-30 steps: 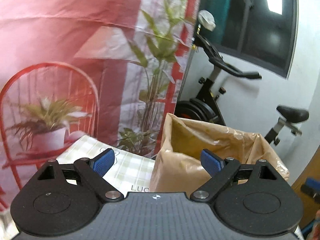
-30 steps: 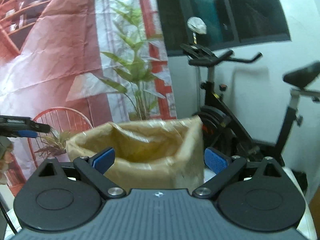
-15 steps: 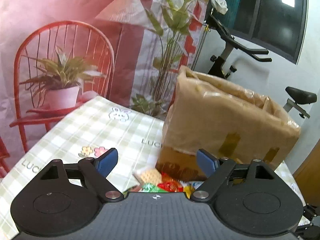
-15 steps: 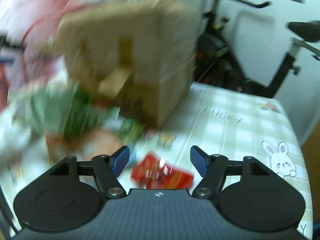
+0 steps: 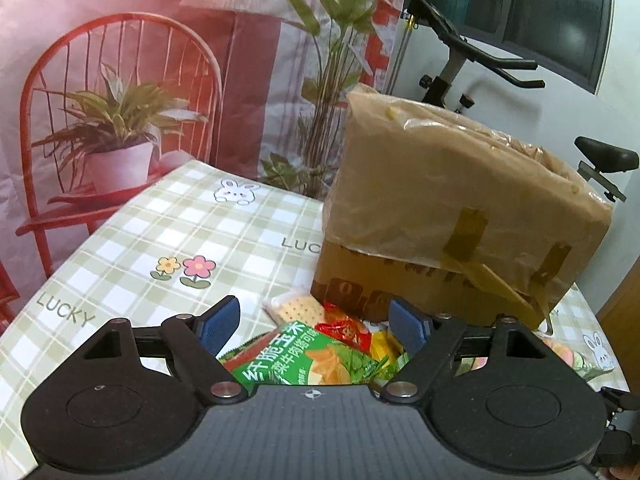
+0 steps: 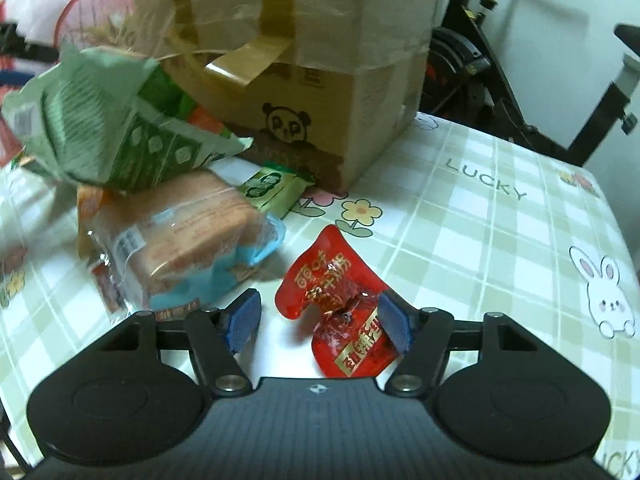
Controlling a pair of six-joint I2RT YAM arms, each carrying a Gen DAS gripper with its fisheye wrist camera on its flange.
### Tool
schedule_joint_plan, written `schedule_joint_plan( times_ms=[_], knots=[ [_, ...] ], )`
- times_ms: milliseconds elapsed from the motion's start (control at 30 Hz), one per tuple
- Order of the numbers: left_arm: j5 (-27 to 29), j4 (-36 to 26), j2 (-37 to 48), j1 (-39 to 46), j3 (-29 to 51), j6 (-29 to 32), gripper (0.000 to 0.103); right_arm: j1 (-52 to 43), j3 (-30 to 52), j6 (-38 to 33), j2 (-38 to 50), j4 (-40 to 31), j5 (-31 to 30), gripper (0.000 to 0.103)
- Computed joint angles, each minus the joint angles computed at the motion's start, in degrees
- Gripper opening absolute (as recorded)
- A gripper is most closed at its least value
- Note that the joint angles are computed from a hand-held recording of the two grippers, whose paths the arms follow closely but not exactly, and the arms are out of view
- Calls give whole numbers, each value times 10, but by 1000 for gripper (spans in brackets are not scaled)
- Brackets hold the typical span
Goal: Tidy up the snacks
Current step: 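Grasp the green corn snack bag with the left tool while the right grasps red candy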
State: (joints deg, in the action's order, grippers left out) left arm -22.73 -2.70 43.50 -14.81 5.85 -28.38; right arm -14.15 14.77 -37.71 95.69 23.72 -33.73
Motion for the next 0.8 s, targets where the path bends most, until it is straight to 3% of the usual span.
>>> schedule_joint_plan(
  times_ms=[233,333,433,700,800],
  knots=[
    [-11,32,30,-14,-9,11,81,14,5,56,23,53,18,55],
    [-15,29,22,-16,-13,20,80,20,8,71,24,54,18,34],
    [-15,16,0,-12,-16,29,80,31,-2,96,12,68,31,21],
    [75,-26,-108,64,-46,83,79,1,-43,207,-102,66,-34,19],
    [97,-35,-112,73,-53,110,79,1,-53,259,-159,55,-51,19]
  ],
)
